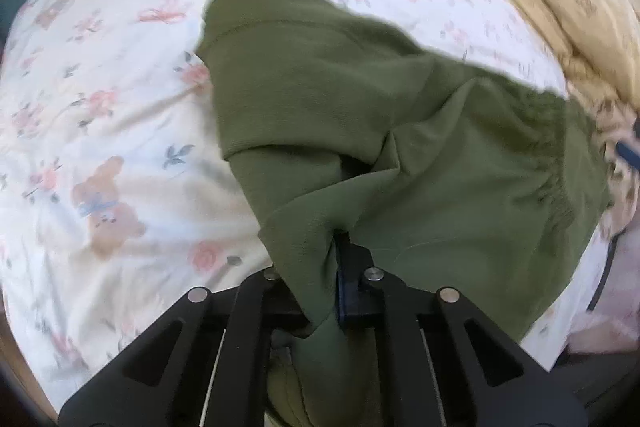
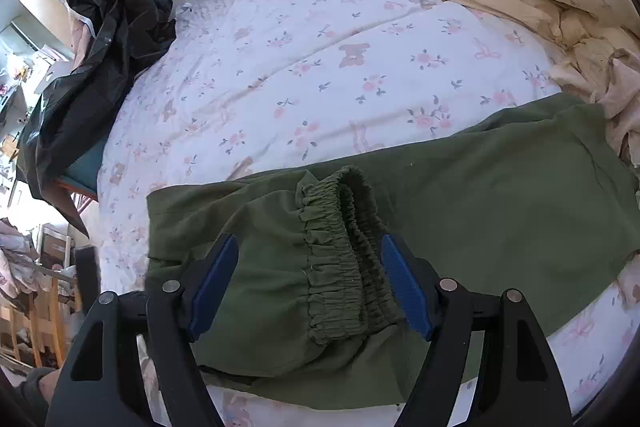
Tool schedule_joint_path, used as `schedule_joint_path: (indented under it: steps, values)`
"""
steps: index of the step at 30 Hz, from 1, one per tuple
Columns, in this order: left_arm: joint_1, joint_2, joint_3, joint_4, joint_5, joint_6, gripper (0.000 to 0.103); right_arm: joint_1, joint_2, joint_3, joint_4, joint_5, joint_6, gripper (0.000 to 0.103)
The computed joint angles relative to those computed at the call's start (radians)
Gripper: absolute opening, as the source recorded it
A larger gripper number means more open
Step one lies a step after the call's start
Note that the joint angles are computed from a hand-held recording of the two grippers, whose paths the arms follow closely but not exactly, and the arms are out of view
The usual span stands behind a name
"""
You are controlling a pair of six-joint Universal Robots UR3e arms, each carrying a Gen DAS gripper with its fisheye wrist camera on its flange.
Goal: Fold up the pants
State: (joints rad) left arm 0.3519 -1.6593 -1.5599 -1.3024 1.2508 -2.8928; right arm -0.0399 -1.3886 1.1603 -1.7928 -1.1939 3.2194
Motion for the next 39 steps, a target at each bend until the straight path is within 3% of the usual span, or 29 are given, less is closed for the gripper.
schedule_joint_path:
  steps: [4,9,17,19,22,25,27,29,32,36,37,39]
  values:
    - [0.02,0.067,0.04,-0.023,0.003,0.016,0.006,-0.01,-0.019,0.014,-0.01,-0.008,0.012,0.076]
    - [0.129,0.093,0.116,-0.16,0.032,0.084,0.006,-0.029,-0.047,0.043,-0.023,-0.003,0.037,0.076]
    - [0.508,0.17,0.199,-0.379,0.109,0.466,0.006,0.019,-0.033,0.031,-0.027,0.01,0.063,0.076]
    - [0.544,0.154,0.203,-0.375,0.125,0.477,0.008,0.04,-0.027,0.023,-0.032,0.006,0.067,0.076]
    - [0.566,0.125,0.194,-0.393,0.14,0.452,0.018,0.069,-0.03,0.036,-0.05,0.002,0.074,0.076]
    - [0.562,0.137,0.182,-0.398,0.142,0.445,0.039,0.065,-0.084,0.115,-0.093,0.015,0.093,0.076]
    - [0.571,0.164,0.175,-0.388,0.129,0.477,0.088,0.016,-0.161,0.229,-0.139,0.087,0.119,0.076]
    - [0.584,0.199,0.153,-0.358,0.127,0.504,0.103,-0.064,-0.26,0.376,-0.176,0.197,0.16,0.076]
    - [0.599,0.242,0.138,-0.349,0.131,0.518,0.103,-0.185,-0.394,0.567,-0.161,0.325,0.184,0.076]
    - [0.619,0.336,0.078,-0.217,0.109,0.516,0.103,-0.278,-0.539,0.755,-0.1,0.318,0.213,0.076]
    - [0.641,0.346,0.084,-0.22,0.07,0.505,0.103,-0.293,-0.562,0.803,-0.083,0.324,0.221,0.076]
    - [0.681,0.313,0.159,-0.357,-0.029,0.493,0.103,-0.244,-0.501,0.828,-0.058,0.291,0.243,0.076]
